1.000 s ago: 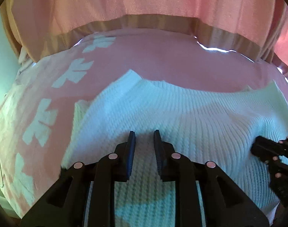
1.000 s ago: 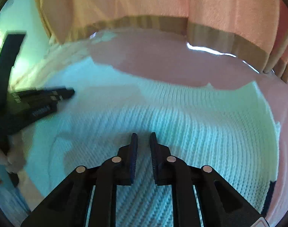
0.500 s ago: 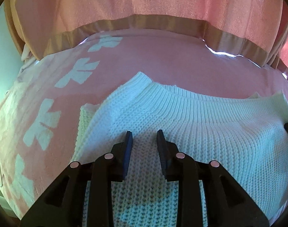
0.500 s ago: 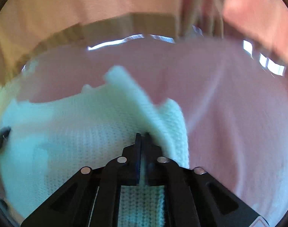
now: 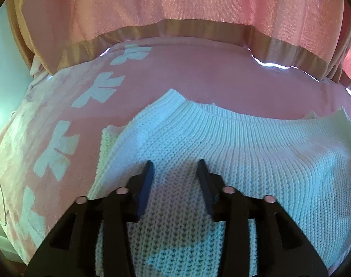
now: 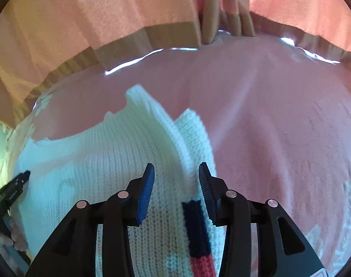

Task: Fold small clothes

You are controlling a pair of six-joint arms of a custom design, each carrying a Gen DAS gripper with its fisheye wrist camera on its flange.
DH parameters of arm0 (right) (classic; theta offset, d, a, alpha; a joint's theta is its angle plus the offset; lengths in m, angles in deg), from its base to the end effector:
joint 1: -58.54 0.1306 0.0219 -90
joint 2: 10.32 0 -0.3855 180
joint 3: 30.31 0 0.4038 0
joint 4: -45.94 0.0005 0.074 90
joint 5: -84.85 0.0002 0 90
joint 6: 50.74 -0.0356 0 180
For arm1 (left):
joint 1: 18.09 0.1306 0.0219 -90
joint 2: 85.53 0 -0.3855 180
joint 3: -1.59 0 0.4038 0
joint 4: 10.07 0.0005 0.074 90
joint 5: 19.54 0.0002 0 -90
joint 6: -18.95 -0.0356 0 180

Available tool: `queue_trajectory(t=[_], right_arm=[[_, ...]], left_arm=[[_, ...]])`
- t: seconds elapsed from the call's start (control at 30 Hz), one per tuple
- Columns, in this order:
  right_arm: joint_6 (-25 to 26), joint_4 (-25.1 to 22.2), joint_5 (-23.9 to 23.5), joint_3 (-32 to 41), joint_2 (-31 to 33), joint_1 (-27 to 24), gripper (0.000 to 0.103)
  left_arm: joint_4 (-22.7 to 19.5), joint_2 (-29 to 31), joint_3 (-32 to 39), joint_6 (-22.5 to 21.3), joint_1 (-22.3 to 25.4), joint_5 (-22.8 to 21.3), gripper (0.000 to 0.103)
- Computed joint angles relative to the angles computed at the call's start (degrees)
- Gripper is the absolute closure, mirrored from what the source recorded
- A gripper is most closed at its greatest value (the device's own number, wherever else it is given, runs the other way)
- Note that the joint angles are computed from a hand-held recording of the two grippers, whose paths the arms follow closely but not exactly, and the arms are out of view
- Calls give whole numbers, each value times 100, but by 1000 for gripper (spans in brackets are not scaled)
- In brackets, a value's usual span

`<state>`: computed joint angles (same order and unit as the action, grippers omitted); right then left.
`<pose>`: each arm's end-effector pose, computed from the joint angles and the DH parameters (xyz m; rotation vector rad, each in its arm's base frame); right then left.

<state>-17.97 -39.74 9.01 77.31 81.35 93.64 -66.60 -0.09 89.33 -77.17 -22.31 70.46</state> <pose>0.3807 0.2563 0.5250 0.5810 2.6563 0.1167 0.4573 -0.0342 0.4420 0.2268 2.5071 0.0135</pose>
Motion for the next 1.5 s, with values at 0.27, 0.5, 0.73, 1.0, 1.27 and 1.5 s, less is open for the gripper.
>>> queue_trajectory(t=[0.27, 0.5, 0.73, 1.0, 1.27, 1.5], right_arm=[[-145, -238, 507, 46, -262, 93, 96], [-195, -231, 292, 100, -183, 76, 89], [707, 337, 307, 527, 156, 272, 88], [557, 105, 363, 418, 325, 104, 92], [1739, 1156, -533, 1113, 1069, 806, 91], [1827, 1011, -184, 1538, 1432, 1092, 91]], left_arm=[[92, -38, -104, -208, 91, 48, 58], [-34, -31, -39, -134, 74, 14, 58], [-3, -133, -148, -249, 78, -100, 51], [-41, -205, -117, -150, 75, -72, 50], [-121, -269, -162, -242, -4, -213, 45], [-122, -206, -122, -196, 8, -216, 44]])
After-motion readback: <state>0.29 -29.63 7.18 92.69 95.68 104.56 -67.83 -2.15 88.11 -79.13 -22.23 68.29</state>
